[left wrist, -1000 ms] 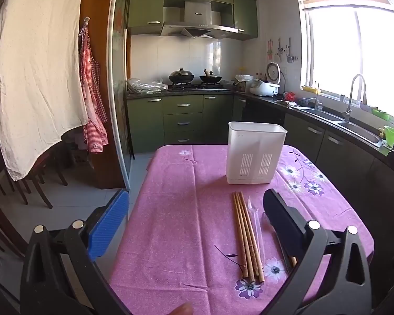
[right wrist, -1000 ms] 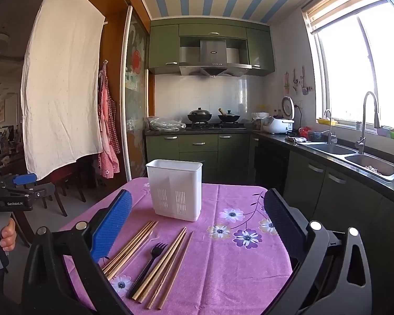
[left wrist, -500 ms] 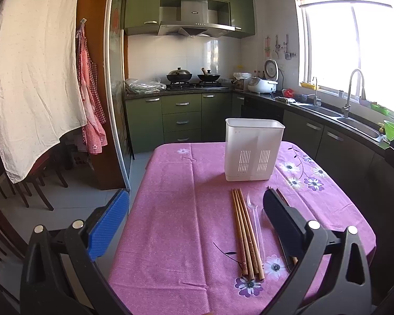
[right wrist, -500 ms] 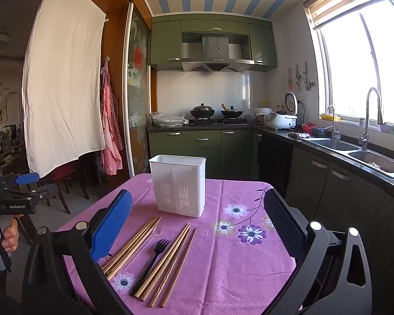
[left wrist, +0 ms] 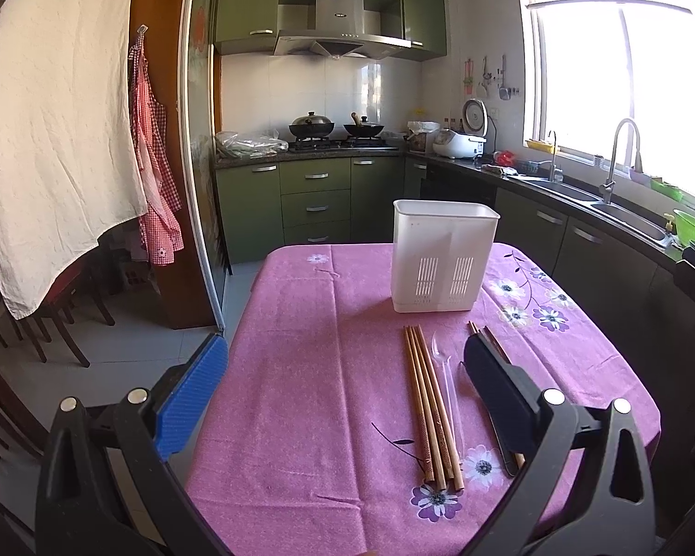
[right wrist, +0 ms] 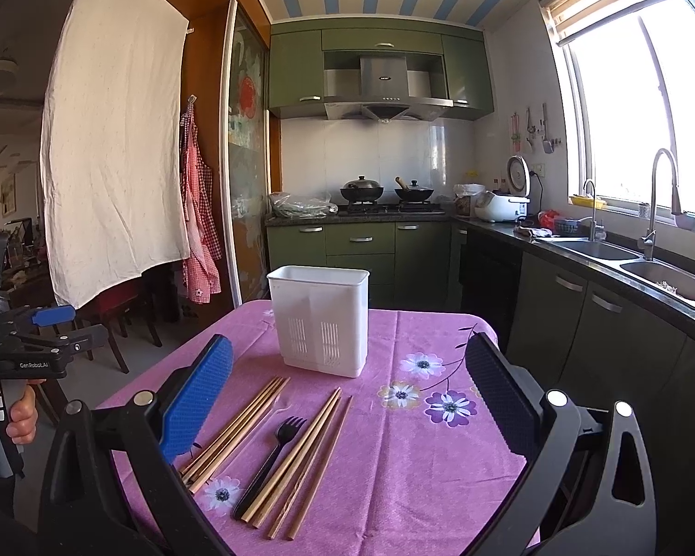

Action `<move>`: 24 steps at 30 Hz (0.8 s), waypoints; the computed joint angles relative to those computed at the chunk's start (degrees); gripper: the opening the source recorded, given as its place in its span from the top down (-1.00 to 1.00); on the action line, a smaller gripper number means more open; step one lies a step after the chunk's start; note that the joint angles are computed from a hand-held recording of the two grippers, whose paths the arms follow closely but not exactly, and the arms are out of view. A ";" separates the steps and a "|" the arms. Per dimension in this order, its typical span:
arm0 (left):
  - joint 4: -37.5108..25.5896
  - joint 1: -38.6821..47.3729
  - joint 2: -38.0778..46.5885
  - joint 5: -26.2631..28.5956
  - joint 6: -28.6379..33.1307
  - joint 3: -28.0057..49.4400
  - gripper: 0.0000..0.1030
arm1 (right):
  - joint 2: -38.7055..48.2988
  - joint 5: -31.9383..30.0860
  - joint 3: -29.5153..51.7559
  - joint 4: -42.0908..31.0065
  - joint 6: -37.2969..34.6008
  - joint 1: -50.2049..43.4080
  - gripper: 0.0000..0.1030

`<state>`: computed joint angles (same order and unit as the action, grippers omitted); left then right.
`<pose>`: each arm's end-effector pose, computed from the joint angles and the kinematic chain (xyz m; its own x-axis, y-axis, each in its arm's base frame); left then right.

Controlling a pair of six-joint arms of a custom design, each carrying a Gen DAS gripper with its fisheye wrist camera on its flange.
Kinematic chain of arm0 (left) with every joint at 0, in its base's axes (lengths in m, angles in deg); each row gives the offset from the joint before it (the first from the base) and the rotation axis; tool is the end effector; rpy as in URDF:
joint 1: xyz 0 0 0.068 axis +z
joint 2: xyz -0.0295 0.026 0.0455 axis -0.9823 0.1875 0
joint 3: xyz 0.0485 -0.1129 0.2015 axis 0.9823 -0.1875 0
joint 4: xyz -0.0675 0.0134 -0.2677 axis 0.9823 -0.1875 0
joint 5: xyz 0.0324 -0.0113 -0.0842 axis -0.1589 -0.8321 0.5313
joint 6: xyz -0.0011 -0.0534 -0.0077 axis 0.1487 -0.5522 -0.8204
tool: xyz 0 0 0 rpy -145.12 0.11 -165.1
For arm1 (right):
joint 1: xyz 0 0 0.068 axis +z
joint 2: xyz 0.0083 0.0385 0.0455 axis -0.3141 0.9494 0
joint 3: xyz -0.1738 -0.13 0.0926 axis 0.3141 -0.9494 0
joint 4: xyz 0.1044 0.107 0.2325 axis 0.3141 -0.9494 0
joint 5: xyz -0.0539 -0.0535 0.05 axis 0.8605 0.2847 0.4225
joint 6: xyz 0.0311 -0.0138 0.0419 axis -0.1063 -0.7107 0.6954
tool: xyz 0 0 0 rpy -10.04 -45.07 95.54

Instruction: Organize utensils

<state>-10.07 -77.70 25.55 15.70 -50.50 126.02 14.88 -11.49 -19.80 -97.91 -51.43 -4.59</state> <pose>0.3677 -0.0084 0.3333 -0.3745 0.2576 -0.8907 0.5472 0.8369 0.0120 0.1854 0.0278 0.3396 -0.2369 0.1371 -0.9618 0.2898 0.9549 0.0647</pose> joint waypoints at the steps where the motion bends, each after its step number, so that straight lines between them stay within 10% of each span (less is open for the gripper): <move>1: 0.07 -0.04 0.06 -0.01 0.01 -0.05 -0.89 | 0.19 -0.09 0.01 0.02 0.02 0.01 -0.93; 24: -0.09 -0.76 0.46 -0.55 0.27 -0.12 -0.89 | 0.32 -2.20 -0.37 -0.46 0.87 -1.62 -0.93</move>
